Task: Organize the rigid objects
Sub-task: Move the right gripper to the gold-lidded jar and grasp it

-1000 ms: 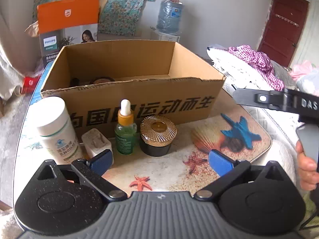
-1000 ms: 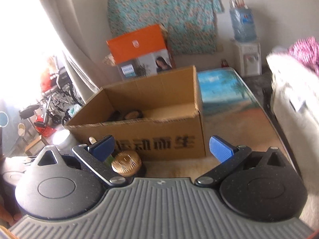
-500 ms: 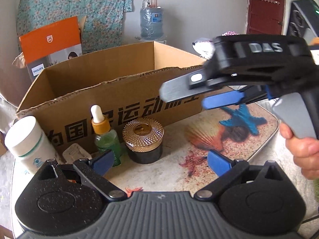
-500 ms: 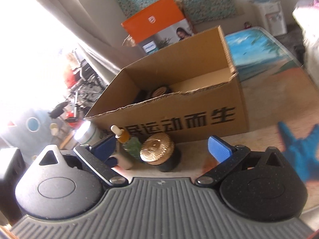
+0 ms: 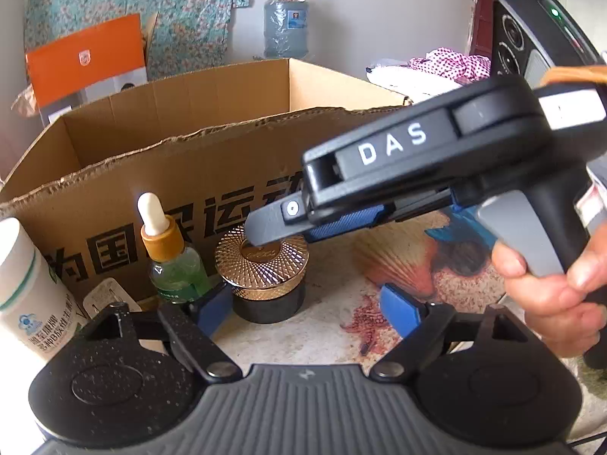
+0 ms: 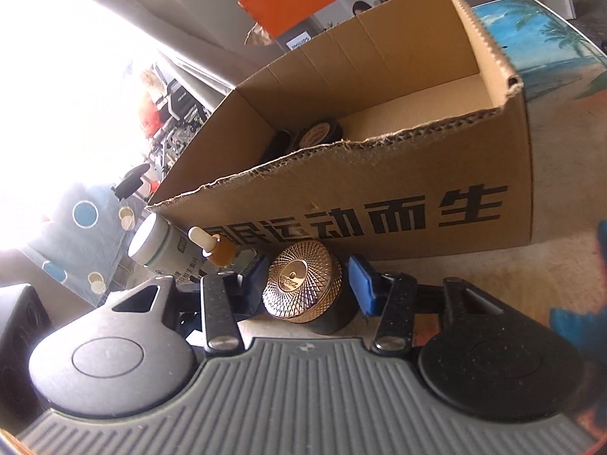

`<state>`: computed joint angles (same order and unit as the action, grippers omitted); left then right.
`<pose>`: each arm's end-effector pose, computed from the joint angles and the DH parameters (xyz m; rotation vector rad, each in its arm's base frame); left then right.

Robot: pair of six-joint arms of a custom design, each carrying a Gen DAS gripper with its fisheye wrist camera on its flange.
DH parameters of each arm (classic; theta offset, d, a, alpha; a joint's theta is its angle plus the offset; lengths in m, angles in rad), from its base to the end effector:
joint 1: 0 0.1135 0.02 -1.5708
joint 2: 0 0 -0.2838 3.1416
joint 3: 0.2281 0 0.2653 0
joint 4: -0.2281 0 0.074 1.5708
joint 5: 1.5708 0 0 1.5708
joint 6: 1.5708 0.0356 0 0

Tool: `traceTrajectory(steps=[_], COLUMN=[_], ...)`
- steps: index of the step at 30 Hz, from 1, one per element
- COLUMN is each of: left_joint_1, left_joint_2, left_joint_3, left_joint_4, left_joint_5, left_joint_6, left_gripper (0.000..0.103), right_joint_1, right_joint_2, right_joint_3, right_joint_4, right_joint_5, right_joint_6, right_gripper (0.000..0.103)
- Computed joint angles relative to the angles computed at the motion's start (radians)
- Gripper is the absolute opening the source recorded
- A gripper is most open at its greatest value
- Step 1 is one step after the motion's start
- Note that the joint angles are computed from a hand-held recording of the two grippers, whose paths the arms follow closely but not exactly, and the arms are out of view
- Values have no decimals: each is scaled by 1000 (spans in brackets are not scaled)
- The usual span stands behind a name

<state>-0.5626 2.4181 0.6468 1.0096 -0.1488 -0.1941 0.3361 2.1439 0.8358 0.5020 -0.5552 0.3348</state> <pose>0.2727 -0.1657 -0.0392 0.3538 2.3042 -0.2071 0.3442 0.1401 0.0427 -0.2792 2.4228 0.9727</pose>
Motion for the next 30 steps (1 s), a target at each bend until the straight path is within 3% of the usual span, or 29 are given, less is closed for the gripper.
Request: traceTrajectory(steps=[6, 14, 25, 30], left_joint_1=[10, 0, -42, -2], left_joint_2=[-10, -21, -38, -14], left_joint_3=[-13, -16, 8, 60], left_joint_4=[6, 16, -56, -86], left_joint_5=[23, 127, -28, 2], left_joint_6=[8, 30, 41, 25], left_gripper=[85, 85, 83, 83], right_joint_1=[14, -24, -48, -42], right_joint_2=[4, -42, -7, 41], right_joint_3=[19, -35, -29, 34], right_joint_4=[-50, -72, 25, -8], right_joint_5=[-2, -34, -3, -19], right_joint_6=[-43, -74, -5, -2], right_gripper=[43, 44, 44, 44])
